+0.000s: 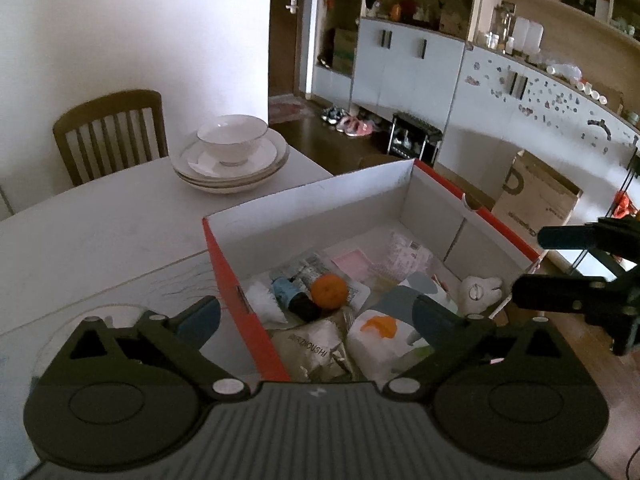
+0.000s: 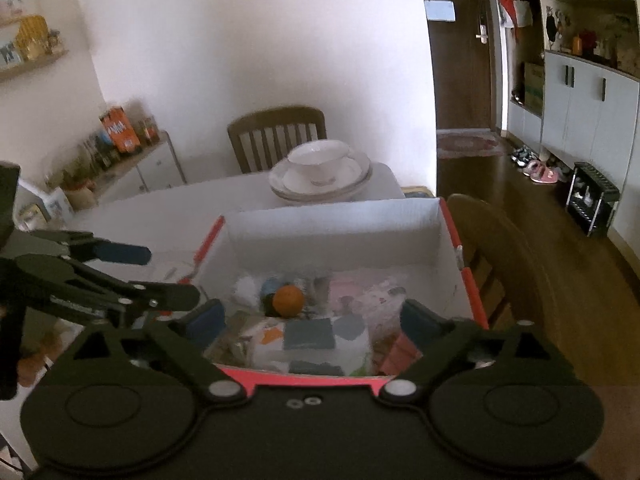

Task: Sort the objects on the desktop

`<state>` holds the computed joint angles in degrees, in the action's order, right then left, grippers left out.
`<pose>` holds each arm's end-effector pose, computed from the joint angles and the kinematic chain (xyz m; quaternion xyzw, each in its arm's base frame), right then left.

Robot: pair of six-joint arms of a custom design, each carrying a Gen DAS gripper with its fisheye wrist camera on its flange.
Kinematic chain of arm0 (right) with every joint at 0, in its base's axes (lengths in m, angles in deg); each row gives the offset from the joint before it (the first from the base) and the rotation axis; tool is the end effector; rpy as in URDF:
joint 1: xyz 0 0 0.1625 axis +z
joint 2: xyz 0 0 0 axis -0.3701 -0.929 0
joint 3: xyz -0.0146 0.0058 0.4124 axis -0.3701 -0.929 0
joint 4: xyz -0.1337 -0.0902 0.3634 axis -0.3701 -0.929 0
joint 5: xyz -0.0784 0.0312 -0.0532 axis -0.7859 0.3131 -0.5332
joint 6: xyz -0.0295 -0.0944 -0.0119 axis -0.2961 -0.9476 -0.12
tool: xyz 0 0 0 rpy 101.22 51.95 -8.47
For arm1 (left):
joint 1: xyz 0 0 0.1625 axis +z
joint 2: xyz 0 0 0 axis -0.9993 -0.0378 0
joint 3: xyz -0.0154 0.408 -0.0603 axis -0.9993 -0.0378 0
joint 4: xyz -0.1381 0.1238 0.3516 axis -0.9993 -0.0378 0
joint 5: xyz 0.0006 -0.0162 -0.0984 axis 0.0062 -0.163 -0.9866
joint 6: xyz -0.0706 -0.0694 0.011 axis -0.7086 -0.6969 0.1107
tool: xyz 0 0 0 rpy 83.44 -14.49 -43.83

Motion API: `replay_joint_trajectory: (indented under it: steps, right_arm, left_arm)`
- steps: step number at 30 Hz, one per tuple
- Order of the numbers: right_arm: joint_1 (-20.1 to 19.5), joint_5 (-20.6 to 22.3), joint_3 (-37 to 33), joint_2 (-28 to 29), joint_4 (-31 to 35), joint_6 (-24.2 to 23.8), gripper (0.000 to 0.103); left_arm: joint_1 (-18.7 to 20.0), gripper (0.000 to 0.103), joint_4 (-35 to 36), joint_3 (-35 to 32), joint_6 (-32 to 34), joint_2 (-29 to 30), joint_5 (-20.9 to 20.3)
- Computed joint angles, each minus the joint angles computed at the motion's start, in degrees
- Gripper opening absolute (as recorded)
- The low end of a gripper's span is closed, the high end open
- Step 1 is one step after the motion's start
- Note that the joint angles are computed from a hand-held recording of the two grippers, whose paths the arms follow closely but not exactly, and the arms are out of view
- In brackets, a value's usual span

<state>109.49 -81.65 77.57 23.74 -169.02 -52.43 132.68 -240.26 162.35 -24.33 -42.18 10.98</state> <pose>0.1080 -0.6627 0.3501 0.3663 -0.8792 0.2773 0.1264 -0.3383 -0.6440 0.0901 0.1267 0.8545 -0.3806 0.3301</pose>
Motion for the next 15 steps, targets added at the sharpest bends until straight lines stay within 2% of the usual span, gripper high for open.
replay_joint_trajectory:
  steps: [8,15]
  right_arm:
    - [-0.75,2.67,5.0,-2.58,-4.98,1.85,0.102]
    - [-0.94,3.99,8.82,-4.49,-8.54,0.72,0.102]
  left_arm:
    - [-1.74,0.103,-2.06,3.2,-0.25,-0.72,1.51]
    - [-3.38,0.103,-4.92,5.94,0.4,-1.05,3.22]
